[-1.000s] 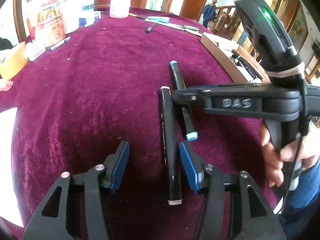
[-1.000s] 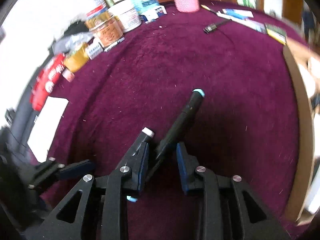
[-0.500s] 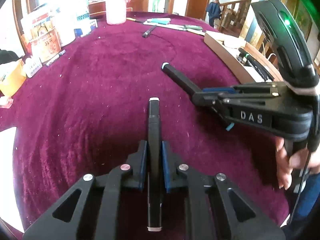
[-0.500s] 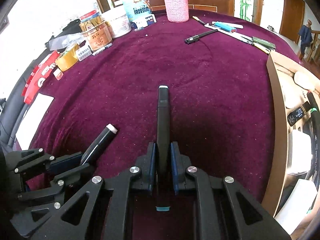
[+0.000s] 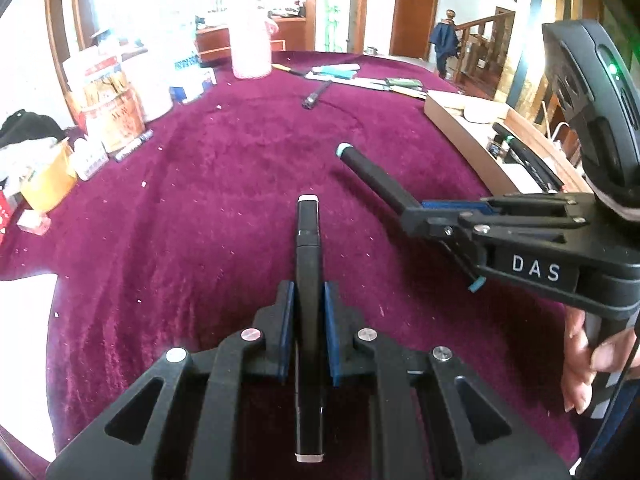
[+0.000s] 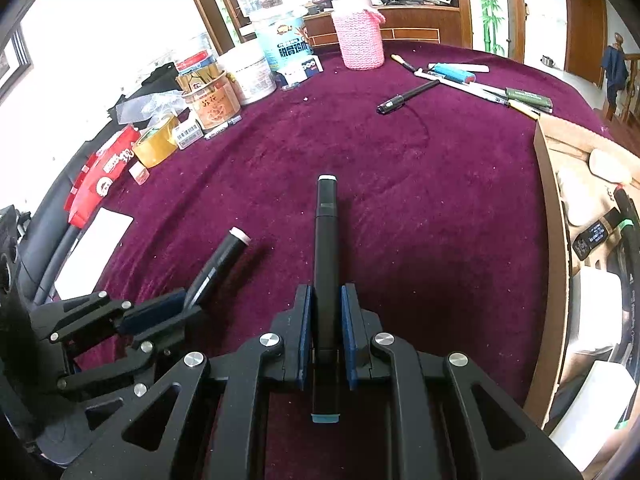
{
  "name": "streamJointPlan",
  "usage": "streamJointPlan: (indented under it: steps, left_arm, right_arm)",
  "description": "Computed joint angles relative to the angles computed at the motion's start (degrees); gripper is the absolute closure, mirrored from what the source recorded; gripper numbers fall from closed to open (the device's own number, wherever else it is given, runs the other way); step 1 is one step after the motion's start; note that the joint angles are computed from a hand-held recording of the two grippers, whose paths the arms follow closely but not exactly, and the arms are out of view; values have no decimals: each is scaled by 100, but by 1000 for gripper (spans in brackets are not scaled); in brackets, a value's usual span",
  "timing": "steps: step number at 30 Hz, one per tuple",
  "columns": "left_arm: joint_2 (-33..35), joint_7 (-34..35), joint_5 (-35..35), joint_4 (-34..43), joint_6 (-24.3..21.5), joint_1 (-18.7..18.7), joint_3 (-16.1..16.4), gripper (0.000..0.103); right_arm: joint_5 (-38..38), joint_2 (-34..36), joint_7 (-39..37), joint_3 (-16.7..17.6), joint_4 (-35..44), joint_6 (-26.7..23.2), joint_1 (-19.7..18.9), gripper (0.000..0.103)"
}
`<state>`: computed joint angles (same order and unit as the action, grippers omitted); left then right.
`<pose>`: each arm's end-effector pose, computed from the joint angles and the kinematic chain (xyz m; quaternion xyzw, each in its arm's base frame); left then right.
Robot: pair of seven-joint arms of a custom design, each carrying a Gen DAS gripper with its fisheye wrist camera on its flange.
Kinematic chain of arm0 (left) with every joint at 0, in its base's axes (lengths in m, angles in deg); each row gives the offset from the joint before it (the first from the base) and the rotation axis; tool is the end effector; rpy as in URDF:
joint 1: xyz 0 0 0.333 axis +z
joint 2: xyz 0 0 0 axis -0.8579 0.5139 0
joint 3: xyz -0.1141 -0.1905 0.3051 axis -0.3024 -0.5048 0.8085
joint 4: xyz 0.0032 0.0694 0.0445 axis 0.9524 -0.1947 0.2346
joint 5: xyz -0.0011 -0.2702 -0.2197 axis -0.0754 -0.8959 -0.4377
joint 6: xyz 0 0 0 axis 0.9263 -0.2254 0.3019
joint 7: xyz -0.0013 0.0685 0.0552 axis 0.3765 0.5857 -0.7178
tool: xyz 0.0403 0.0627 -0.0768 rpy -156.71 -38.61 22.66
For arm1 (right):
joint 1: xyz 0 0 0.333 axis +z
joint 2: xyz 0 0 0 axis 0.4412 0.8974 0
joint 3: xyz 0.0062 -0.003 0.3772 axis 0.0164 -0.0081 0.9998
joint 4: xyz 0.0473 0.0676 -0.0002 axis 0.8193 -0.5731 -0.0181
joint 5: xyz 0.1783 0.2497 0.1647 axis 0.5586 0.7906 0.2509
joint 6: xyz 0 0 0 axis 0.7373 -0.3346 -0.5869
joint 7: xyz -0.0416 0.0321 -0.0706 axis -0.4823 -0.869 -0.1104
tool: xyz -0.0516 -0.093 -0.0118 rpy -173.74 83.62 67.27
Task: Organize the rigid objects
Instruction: 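Carry the white-capped marker with the left tool while the right carries the blue-capped marker to the tray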
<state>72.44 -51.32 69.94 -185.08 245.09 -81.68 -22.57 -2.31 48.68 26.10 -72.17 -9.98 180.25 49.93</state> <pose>0.5989 -0.3083 0.3093 -0.6459 0.6828 -0.2531 0.2294 0.6806 0.3491 0.2881 -0.7907 0.5132 -0.0563 0.3290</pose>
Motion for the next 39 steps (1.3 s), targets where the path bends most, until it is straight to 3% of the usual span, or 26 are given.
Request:
streamJointPlan:
  steps: [13,39]
  left_arm:
    - [-90,-228,258,-32,-324,-33,-57,91]
    - [-130,-56,230,42,-395,-34,-185,91]
  right_arm:
    - [181,-48,-130,210,-103,122,-154,90]
    - [1390,-366,-1193,1235,-657,748,-1002,90]
